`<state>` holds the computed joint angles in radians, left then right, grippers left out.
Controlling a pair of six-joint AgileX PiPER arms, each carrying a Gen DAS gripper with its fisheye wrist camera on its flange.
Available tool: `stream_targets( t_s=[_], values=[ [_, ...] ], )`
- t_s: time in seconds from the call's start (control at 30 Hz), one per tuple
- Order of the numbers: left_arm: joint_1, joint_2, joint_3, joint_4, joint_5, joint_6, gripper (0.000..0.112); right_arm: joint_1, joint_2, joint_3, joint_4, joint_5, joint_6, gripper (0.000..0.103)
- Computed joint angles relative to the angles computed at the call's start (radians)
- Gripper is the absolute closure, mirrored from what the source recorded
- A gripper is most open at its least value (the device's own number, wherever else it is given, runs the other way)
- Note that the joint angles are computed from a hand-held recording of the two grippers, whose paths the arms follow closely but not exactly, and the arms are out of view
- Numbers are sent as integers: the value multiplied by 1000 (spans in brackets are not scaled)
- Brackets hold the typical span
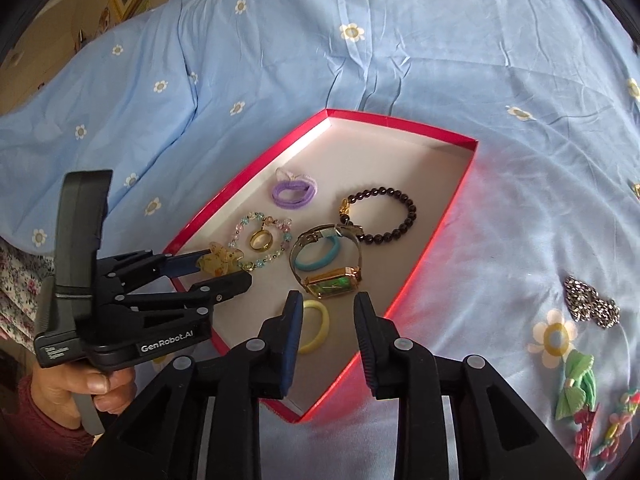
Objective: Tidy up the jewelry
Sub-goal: 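Open both tools to drop the claw clip and hair tie into the box, then grasp the pink hair clip with the left tool while the right tool grasps the beaded bracelet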
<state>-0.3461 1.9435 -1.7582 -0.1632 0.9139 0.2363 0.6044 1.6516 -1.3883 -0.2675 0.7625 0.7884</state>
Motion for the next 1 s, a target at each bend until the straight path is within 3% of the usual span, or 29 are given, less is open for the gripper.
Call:
stream_targets(
  t_s=[0.43, 1.0],
  values=[
    [3, -125, 71, -101, -12, 5, 49, -5, -235, 223, -115, 12, 206, 65],
    [-177, -152, 90, -130, 32, -23, 43, 37, -587, 480, -278, 221, 484, 60]
  ],
)
